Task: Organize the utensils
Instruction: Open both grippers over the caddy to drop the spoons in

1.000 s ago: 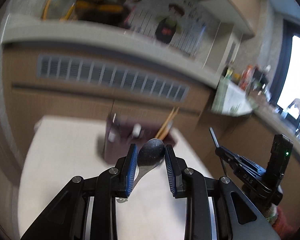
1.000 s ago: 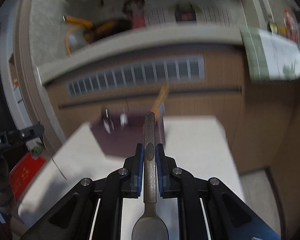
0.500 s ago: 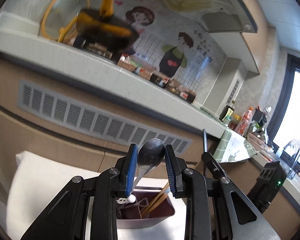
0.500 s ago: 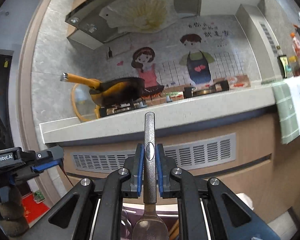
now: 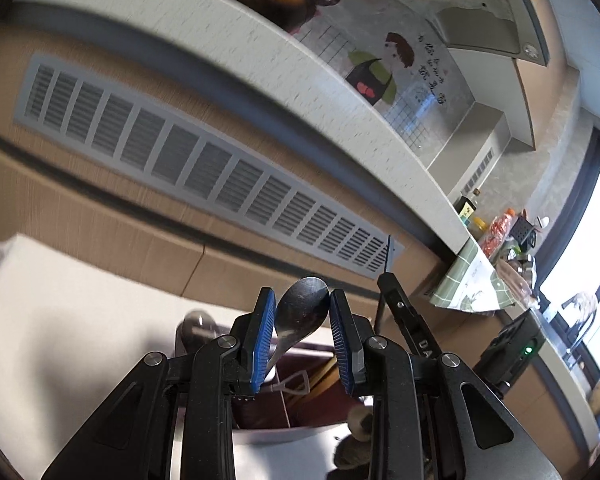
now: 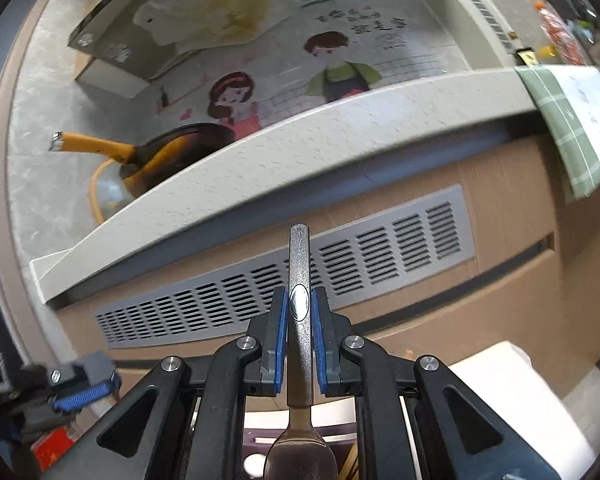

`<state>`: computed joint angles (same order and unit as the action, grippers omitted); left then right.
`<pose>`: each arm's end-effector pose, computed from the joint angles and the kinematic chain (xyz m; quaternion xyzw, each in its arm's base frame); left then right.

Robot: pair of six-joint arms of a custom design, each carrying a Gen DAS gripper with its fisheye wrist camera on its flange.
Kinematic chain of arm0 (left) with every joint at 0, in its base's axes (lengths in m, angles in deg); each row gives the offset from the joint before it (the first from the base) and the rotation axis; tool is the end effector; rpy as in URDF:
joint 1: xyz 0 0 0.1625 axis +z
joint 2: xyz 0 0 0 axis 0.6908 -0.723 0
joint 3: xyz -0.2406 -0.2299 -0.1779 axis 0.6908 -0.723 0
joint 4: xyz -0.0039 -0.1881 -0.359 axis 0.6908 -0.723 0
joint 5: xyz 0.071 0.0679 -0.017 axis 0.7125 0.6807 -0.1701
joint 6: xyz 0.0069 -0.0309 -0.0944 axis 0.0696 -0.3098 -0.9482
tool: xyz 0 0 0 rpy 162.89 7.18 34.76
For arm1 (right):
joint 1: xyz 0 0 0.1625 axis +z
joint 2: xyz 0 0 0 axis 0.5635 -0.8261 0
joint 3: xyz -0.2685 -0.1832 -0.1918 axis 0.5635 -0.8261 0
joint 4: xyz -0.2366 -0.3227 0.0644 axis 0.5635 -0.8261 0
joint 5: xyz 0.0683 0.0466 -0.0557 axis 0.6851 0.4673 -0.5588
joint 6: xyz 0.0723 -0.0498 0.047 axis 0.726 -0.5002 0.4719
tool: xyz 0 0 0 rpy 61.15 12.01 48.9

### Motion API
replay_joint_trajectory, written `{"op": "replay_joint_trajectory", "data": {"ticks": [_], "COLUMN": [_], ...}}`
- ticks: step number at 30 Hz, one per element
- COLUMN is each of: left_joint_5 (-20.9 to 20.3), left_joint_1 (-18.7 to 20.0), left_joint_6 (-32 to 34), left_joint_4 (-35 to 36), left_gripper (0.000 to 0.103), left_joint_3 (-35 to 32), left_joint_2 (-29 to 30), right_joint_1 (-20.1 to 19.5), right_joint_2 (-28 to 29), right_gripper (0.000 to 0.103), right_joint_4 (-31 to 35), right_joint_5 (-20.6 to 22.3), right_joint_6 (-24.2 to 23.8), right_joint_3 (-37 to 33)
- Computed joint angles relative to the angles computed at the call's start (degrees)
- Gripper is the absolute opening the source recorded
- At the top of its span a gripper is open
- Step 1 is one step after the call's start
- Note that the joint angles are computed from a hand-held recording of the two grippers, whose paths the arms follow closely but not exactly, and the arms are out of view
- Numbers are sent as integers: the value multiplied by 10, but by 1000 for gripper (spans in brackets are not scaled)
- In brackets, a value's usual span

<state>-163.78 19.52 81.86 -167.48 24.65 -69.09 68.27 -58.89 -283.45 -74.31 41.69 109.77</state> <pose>-0.2281 -0.7493 0.2385 -0.2236 -0.9073 0.3479 0.0758 0.2552 -0.6810 0.1834 0.1093 -0.7188 0.6629 0.1790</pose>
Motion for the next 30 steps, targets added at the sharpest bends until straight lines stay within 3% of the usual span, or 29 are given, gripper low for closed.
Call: {"op": "replay_joint_trajectory", "data": {"ticks": [3, 5, 8, 12, 17, 20, 24, 26, 30], "left_joint_5": [-9, 9, 42, 108, 253, 305, 394, 415, 425], "left_joint_1": [8, 8, 3, -18, -65, -90, -125, -135, -152], "left_joint_6": [-10, 2, 13, 61, 131, 140, 124, 106, 98], "left_joint_4": [1, 7, 11, -43, -159, -179, -171, -157, -151], "left_gripper": [33, 47, 48, 48, 48, 48, 48, 48, 48], "left_joint_3": [-1, -2, 14, 103, 274, 362, 443, 467, 509], "left_joint_2": [7, 10, 1, -51, -140, -194, -241, -258, -289], "right_joint_1": [-6, -6, -2, 11, 32, 45, 74, 89, 99], "right_joint_2": [-7, -24, -56, -107, -188, -224, -240, -234, -237], "right_gripper": [14, 14, 20, 26, 30, 31, 32, 32, 32], "right_joint_4": [19, 25, 8, 4, 71, 119, 127, 105, 83], "right_joint_5": [3, -4, -17, -49, -95, -109, -150, -181, -194], "right_joint_6": [27, 33, 27, 19, 32, 33, 19, 15, 46], "right_joint_3": [14, 45, 101, 185, 306, 366, 434, 454, 480]}}
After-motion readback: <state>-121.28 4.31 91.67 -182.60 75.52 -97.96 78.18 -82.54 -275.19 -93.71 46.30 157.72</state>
